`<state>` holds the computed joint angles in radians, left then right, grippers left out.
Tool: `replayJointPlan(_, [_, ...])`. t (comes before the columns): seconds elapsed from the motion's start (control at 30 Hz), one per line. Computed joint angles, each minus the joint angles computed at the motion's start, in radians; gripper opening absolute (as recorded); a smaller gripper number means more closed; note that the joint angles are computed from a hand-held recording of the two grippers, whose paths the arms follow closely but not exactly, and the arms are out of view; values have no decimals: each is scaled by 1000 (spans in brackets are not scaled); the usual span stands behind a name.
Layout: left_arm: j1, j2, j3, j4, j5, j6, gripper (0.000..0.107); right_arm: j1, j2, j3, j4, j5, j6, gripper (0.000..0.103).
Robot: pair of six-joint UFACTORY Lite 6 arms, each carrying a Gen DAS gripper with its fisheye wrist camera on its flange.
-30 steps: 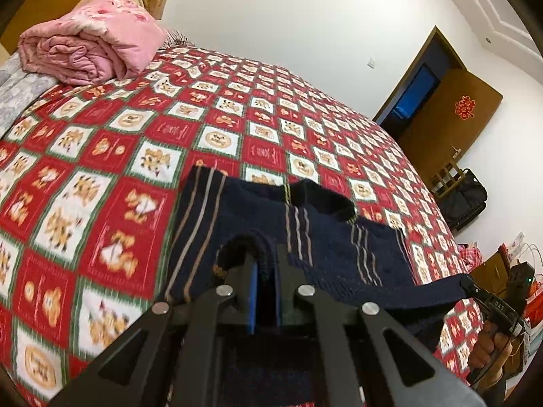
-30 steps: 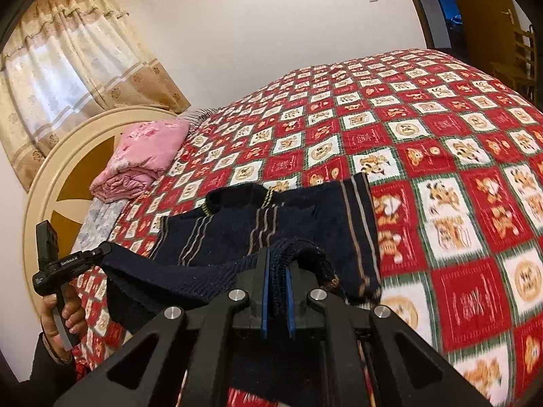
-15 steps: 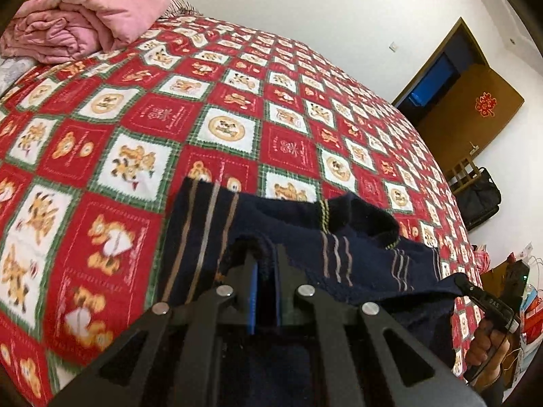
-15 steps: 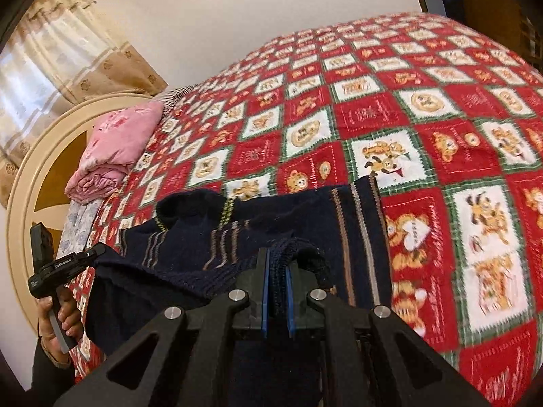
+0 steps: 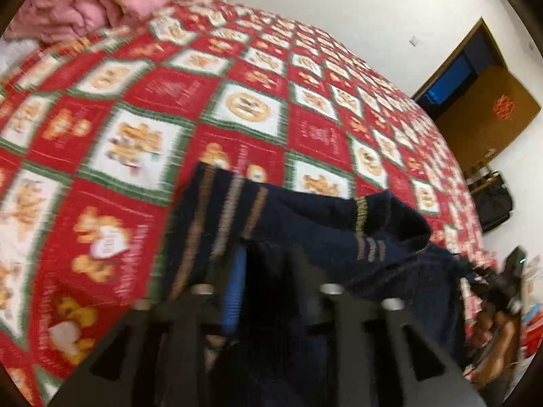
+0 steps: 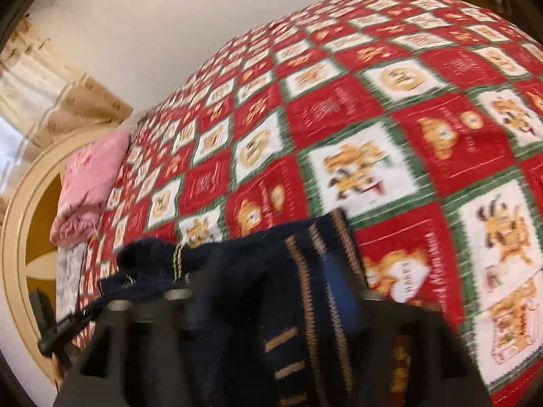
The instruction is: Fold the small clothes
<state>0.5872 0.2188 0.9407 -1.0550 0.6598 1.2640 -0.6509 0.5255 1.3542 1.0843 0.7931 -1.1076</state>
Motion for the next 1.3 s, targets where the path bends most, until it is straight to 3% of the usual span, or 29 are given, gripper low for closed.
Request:
replayJointPlan(0.03, [26,-44,-40,-27,-15,46,61,-10,-18,-11,4,-12,-10,65])
replayJointPlan(0.07, [49,-63,-54,-47,-14,80,64,-14,-49,-40,14,-37,-37,65])
replayJointPlan(0.2, [135,-92,-58,-83,10,121,64,1,-223,-204,53,-64,-200,65])
replayJointPlan(0.33, [107,-162,-135,-81,-16,144,64,109,-363,-350,29,-44,-278,65])
replayJointPlan(0.4, [33,-205,-198,-80,-92,159,68,174,-374,-391,14,-43,-280,65])
replayJointPlan(0.5, [-78,-186,-245,-93,-309,135,69,258,-339,-424,-7,-241,-234,65])
replayJointPlan(0.57, [-80,-127,-245,-185,-383,220,72,240,-260,-388,-14,-283,-206,65])
replayJointPlan(0.67, [-16,-94,-263,-395,-361,460,88,194,-276,-392,7,-225,-243,64])
replayJointPlan(0.77, [33,-103,-269,-348,-311,449,88,170,-421,-498,2,-255,-261,65])
replayJointPlan(0.87, [53,-195,-351,-379,-303,515,88,71,-609,-634,0,-109,-353,65])
replayJointPlan(0.93, [65,-260,-412,-427,-298,588,87,40,-721,-736,-16,-67,-420,65])
replayJointPlan(1.0, [62,-306,-462,-497,-313,685,87,67,-803,-836,-101,-150,-407,65])
replayJointPlan(1.07, [44,-339,-507,-635,-338,845,88,94,-779,-869,-131,-263,-366,65])
replayJointPlan(1.13, [26,-356,-535,-749,-361,962,89,76,-807,-894,-93,-278,-404,65])
replayJointPlan(1.2, [40,-374,-549,-726,-344,943,89,110,-875,-906,-129,-273,-327,65])
replayJointPlan(1.3, [57,-385,-565,-722,-328,961,89,290,-1003,-922,-167,-279,-188,65])
